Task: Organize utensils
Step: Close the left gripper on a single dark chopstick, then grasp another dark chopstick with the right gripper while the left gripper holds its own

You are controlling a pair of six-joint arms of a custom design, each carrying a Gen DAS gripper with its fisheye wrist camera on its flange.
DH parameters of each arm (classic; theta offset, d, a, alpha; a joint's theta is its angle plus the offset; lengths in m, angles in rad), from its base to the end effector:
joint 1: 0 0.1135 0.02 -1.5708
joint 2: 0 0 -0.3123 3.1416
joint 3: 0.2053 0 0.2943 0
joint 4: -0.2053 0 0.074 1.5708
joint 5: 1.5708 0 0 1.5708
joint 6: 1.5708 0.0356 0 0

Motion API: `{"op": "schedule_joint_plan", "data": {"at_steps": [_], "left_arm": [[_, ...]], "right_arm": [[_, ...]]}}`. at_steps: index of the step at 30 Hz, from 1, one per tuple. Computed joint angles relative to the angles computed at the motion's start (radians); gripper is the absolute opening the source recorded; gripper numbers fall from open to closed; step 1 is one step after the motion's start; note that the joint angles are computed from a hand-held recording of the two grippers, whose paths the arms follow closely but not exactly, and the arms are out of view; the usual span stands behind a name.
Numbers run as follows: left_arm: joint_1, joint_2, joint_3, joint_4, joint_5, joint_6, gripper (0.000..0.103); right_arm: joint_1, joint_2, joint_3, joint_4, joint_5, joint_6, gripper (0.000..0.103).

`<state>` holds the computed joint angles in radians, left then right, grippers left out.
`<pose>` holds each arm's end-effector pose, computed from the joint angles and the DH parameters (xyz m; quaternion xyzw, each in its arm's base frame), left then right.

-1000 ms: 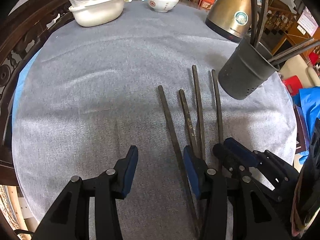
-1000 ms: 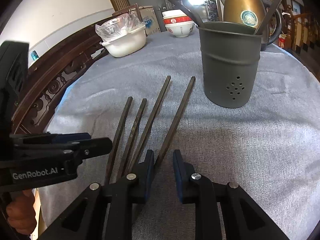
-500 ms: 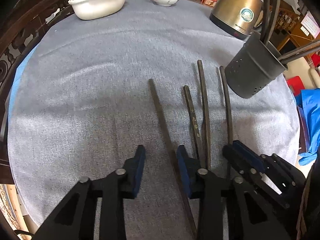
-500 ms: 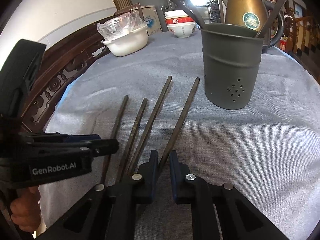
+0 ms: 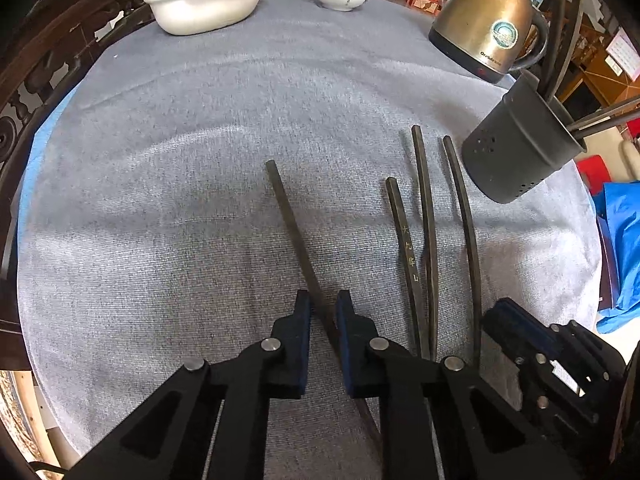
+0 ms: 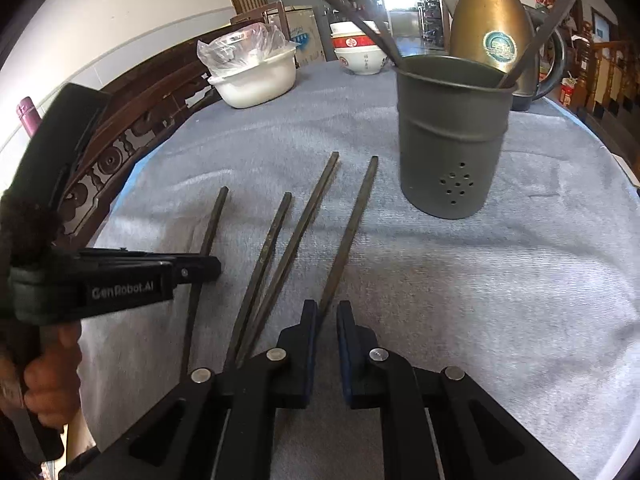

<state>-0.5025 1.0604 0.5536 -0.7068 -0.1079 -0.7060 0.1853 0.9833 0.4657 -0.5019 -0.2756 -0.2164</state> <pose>0.1655 -0.0866 0.1961 -0.1093 0.9766 -0.0571 0.1761 0.1787 0.0434 0.1908 -0.2268 0.9265 0.1280 0.2716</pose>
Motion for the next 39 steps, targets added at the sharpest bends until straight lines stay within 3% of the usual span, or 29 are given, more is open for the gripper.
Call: {"op": "schedule_joint_plan", "data": {"at_steps": [7,15,21,26,29,39], "left_arm": [[0.049,0.026,0.003,0.026,0.038,0.033,0.013],[0.099,0.015,-0.002,0.033,0.079,0.062,0.013],[0.12,0.006,-0.01,0.052,0.08,0.091,0.013],[0.101,0.002,-0.011,0.054,0.055,0.109,0.013],[0.111,-0.007,-0.021,0.061,0.071,0.142,0.013],[0.252,-0.005,-0.012,0.017,0.237,0.365,0.013]], "right_arm": [[-0.136,0.039,0.026,-0.096,-0.102,-0.071,0.011],[-0.193,0.088,0.061,-0.145,-0.211,-0.035,0.014],[-0.195,0.118,0.061,-0.141,-0.212,-0.012,0.016],[-0.168,0.12,0.058,-0.131,-0.201,0.01,0.027],[-0.155,0.109,0.053,-0.121,-0.189,0.025,0.027],[-0.026,0.068,0.014,-0.046,-0.089,0.081,0.026]]}}
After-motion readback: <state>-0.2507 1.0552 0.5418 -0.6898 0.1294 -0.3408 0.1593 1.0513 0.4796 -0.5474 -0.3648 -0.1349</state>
